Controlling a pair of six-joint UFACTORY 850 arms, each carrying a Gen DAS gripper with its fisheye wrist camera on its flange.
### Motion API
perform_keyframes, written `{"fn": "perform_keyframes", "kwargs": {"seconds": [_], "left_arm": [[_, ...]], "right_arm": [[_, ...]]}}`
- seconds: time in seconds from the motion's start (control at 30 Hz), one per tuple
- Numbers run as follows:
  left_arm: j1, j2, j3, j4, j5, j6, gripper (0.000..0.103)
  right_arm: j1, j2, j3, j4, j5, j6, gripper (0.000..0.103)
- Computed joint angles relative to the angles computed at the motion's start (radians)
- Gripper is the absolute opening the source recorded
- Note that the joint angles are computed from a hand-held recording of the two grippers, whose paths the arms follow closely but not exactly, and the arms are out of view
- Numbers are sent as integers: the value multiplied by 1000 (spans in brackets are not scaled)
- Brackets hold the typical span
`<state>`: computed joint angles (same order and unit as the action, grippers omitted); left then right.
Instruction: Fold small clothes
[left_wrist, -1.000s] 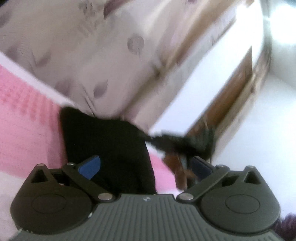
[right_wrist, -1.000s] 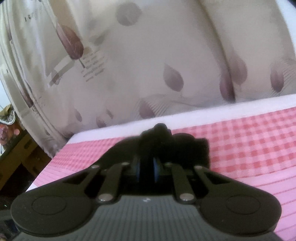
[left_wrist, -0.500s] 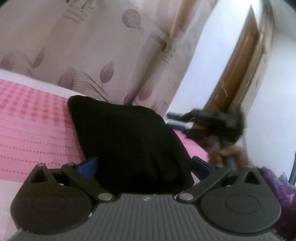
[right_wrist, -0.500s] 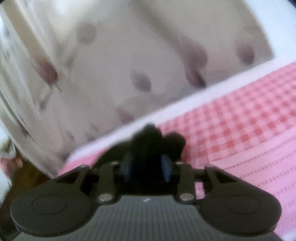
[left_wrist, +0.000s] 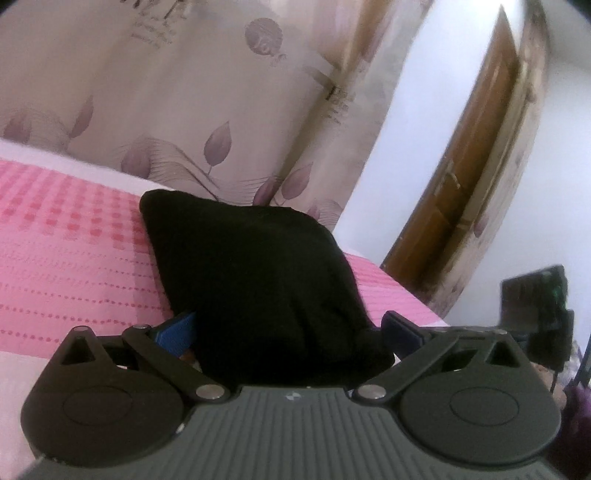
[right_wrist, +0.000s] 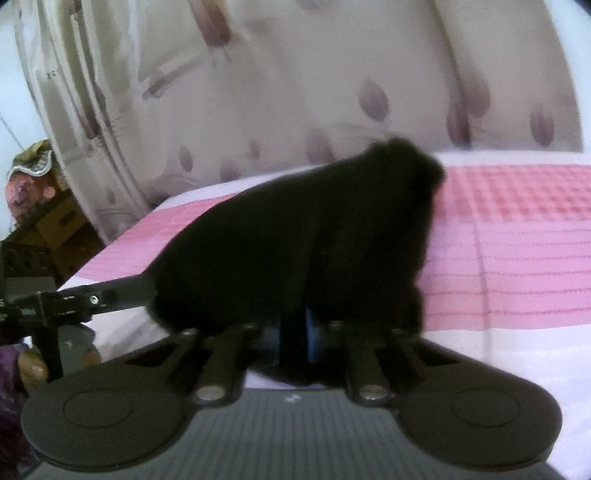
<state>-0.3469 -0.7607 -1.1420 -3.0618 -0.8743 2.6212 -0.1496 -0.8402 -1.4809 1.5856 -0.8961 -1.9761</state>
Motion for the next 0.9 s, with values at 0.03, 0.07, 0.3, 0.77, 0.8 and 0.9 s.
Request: {"fn": "perform_keyframes", "kwargs": {"seconds": [0.03,0.07,0.3,0.77,0.8,0.9], "left_arm": [[2,0,1,-6,4,-13,103],[4,0,2,-15,8,-25,103],[5,-2,-7,-16,32,-24,103],[3,-8,-20,-2,52,7,103],[2,-8,-19,-7,49,16,103],[0,-8,-18,-16,53,23,103]], "right_arm": [[-7,19,21,32,6,-43,8],[-15,44,45,62,19,-89,7],[-49,60,26,-91,73,0,5],[-51,98,61,114,-123,-49,6],[-31,98,57,104,-106,-83,6],[26,79,43,87,16,-201,6]]}}
